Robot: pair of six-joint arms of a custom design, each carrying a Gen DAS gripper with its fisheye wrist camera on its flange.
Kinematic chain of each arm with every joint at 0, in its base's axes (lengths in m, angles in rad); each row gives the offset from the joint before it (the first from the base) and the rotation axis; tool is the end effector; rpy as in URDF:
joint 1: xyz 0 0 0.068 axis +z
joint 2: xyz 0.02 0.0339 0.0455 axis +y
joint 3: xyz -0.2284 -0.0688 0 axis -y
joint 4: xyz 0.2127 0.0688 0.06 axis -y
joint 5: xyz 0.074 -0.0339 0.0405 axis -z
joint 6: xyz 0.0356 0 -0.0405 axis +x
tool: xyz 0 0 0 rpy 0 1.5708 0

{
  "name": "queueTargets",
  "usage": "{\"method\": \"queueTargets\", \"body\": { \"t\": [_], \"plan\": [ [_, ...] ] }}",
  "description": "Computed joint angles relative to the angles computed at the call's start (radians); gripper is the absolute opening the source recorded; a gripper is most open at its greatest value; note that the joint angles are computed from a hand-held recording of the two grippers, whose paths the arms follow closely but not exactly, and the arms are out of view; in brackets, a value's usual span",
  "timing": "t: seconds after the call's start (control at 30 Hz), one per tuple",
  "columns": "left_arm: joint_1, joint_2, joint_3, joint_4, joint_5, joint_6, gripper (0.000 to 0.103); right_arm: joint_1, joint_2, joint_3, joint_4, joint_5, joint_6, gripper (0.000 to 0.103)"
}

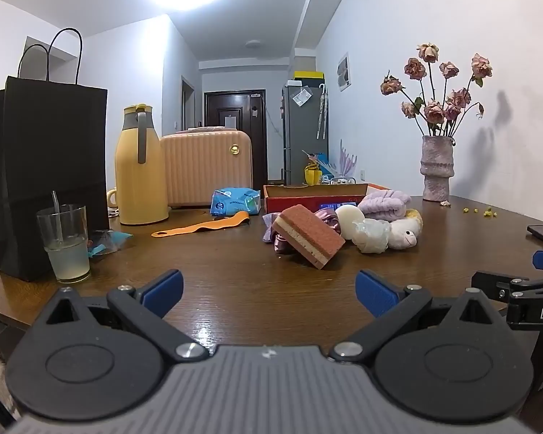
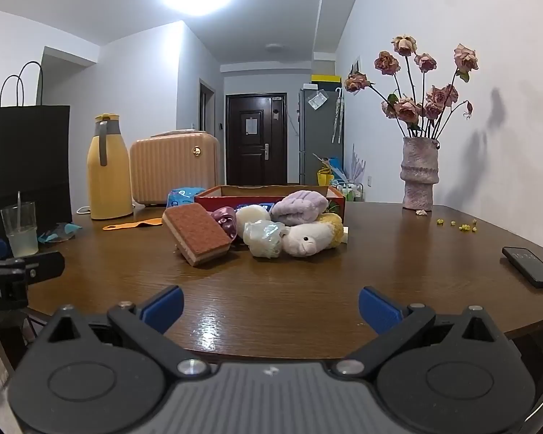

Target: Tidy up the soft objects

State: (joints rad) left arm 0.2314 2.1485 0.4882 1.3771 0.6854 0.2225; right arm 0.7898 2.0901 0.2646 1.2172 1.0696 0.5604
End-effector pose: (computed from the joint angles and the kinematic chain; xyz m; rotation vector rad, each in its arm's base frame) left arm 0.2806 0.0430 0.0592 0.4577 1.7404 -0.3108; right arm 0.1718 0.1290 0.0388 0.3419 1.8240 -0.2413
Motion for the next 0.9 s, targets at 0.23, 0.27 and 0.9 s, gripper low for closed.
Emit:
{"method": "queueTargets", "body": {
  "t": [0.23, 0.27, 0.9],
  "plan": [
    [0.002, 0.003, -0.001, 0.003, 0.004, 0.005, 0.103, 0.022, 0.002, -0.015, -0.021, 0.021, 0.037, 0.103],
    [0.001, 0.002, -0.002, 0.003, 0.004, 0.004, 0.103, 0.007, -0.001, 0.005, -0.033, 0.009, 0.023, 0.103],
    [0.003, -0.002, -0.009, 0.001, 0.011, 0.007, 0.103, 0.02, -0.012, 0.026, -0.082, 0.017, 0.008, 0.103]
  ]
}}
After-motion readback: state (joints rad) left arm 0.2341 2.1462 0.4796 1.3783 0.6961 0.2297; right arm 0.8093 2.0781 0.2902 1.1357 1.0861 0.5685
